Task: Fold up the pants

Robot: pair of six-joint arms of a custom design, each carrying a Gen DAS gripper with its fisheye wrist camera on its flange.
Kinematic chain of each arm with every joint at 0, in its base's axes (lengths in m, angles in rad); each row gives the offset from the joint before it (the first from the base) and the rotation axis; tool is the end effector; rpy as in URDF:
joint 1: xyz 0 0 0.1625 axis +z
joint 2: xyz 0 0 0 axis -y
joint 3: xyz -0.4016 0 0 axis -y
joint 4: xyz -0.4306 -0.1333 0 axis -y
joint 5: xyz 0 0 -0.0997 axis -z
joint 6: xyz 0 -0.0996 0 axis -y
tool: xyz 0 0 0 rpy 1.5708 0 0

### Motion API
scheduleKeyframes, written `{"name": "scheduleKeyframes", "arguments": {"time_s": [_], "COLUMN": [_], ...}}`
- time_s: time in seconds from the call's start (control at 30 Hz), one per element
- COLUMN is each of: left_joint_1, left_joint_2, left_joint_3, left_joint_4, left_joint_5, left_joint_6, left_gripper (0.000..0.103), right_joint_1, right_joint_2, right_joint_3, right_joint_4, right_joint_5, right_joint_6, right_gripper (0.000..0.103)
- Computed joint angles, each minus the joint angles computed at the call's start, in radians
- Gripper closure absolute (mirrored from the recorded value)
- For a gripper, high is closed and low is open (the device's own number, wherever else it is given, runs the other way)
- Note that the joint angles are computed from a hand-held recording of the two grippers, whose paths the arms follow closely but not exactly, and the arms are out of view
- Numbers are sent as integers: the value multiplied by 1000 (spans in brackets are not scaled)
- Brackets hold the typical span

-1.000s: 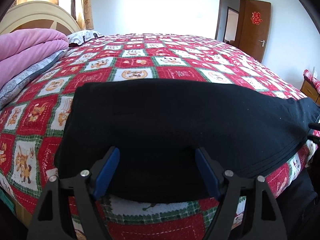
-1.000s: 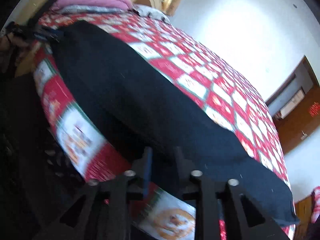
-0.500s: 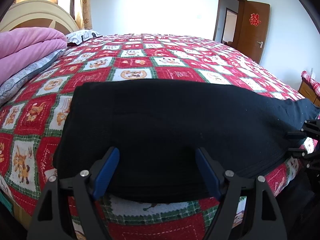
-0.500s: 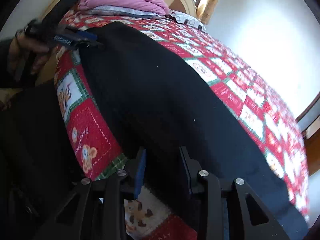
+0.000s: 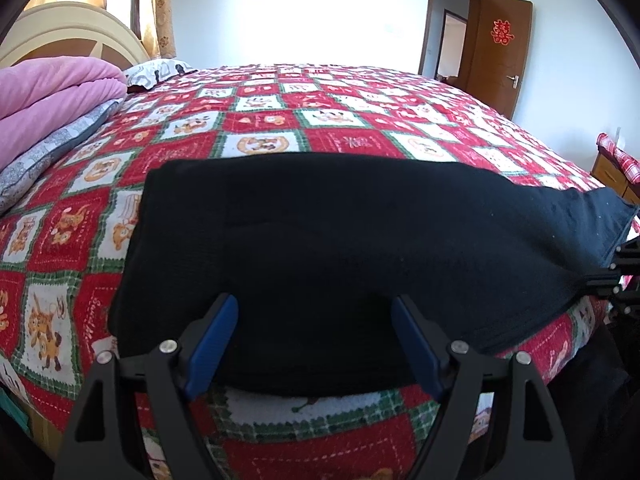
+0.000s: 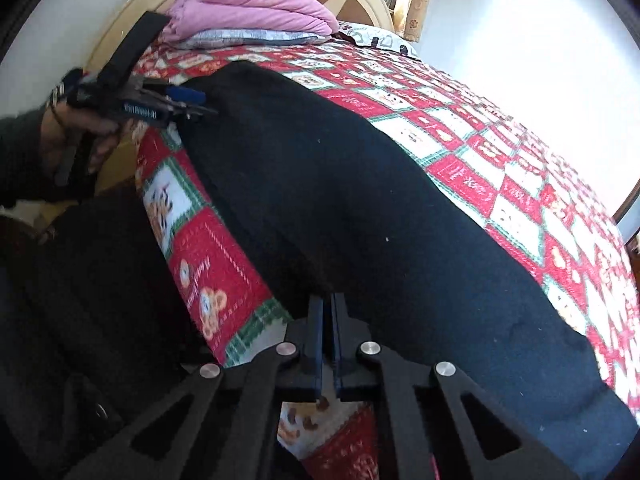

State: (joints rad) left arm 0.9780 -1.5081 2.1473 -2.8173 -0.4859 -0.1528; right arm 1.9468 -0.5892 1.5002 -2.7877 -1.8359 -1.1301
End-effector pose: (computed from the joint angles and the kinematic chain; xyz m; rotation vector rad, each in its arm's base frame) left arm -0.0841 -0.5211 0.3251 0.0713 2.1373 -1.0745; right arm 0.3648 -0.6320 -0.0162 1.8546 -2.0620 0.2613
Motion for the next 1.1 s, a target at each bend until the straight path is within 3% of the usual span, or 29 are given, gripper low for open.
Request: {"name": "scheduleKeyframes", "arguments": {"time_s": [0.1,0.23,0.33,0.53,0.7,0.93,1.1], "left_joint_1": [-6,-30,-58,-77,-75,-90,-89], "left_joint_2": [-14,-22,3,83,204,345,428], "left_joint_3": [9,12,2,-50,-132,-257,-346], "left_joint_4": [23,50,25,-71,-81,-92,-50], "left_joint_5": [-2,29,68,-23,-96,-242,-321], "left_joint_6": [-18,-65,-30,20,56,140,171], "left_gripper": [21,21,21,13,13,13,13], "right_joint_1": [-4,2,3,-7,-56,-169,-208], "right_joint_2": [28,23,15,-15,-88,-203,-250], "right_joint_3": [6,20,32,21,3,-52,-83], "right_joint_4": [-57,-99,-118,-128,-143,-205,-289], "right_joint_5": [-49,-35,-37,-59,-66,-135,-225], "right_joint_6": [-33,-49,-69,36,275,663,773], "right_gripper": [100,99,99,99,98,98,98]}}
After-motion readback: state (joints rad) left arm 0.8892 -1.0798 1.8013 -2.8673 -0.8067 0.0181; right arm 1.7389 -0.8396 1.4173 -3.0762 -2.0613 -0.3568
